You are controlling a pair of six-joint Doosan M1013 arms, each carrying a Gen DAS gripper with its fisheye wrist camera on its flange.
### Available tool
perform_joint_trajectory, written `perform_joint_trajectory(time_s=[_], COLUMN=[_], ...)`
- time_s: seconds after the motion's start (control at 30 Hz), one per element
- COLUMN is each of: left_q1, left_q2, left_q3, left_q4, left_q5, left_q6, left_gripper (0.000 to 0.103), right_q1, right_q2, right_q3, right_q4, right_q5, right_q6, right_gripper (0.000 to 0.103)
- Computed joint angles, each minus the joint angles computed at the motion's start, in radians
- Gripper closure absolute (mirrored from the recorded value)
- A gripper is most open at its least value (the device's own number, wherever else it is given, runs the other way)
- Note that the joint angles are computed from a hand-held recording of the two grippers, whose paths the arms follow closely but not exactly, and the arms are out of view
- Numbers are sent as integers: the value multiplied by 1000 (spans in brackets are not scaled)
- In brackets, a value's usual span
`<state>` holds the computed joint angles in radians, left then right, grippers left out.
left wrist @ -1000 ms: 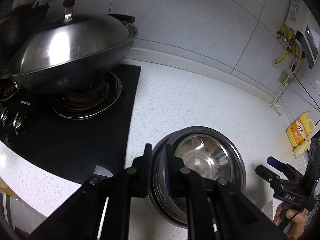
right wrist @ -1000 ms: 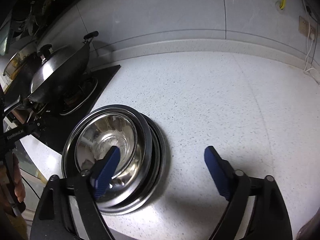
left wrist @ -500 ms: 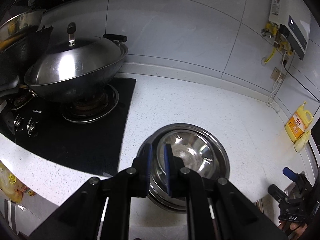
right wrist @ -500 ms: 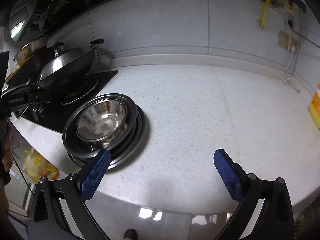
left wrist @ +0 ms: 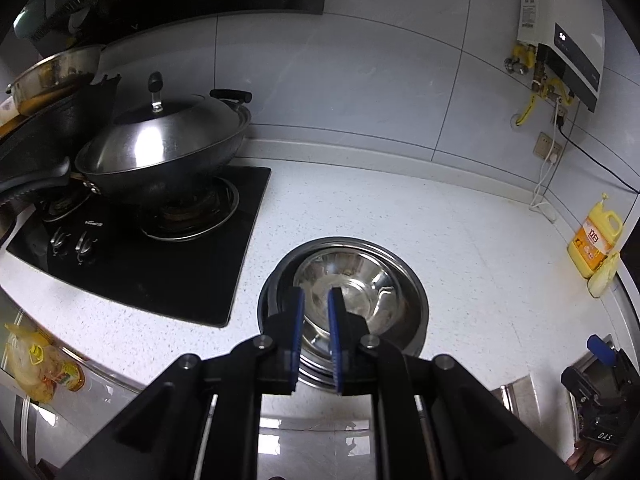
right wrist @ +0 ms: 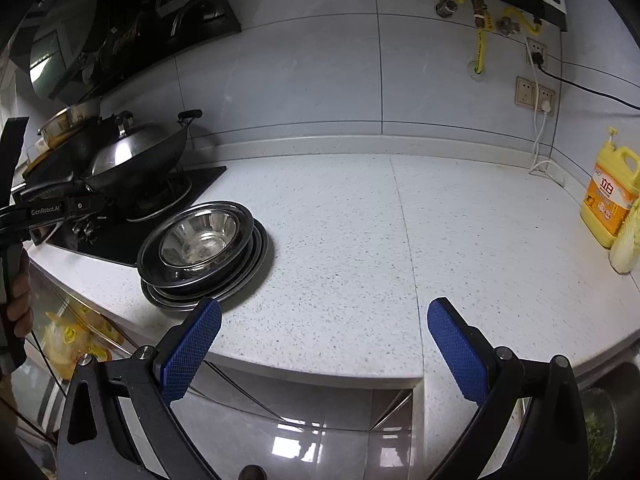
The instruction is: Organize plates and bowls
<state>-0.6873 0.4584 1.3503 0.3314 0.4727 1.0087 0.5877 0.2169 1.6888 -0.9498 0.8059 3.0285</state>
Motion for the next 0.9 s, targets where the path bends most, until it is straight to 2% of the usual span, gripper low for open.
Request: perform_joint_trajectory(time_s=[0.1, 0.2, 0.3, 0.47, 0.73, 0.9], left_q1=[-12, -32, -45, -51, -38, -20], left_q2=[-22, -37, -53, -61, -80, -104], left_q3=[24, 38, 52, 59, 98, 139], left_q4=[64, 192, 264, 292, 206, 84], left_q5=[-6, 23, 49, 91, 40, -34], left_q6=[-59, -158, -215, -218, -116, 10], left_gripper=[92, 92, 92, 92, 92, 92], right_q1=[6, 11, 15, 22, 40, 71], right_q2=[-8, -16, -28, -44, -37, -17], right_q3=[14, 28, 45, 60, 47, 11], right_q4=[-28, -40, -57, -87, -67, -49], right_q5=[-7, -16, -28, -26, 15, 77], right_q6=[31, 46, 79, 119, 117, 104], right_gripper=[2, 2, 2, 2, 2, 2])
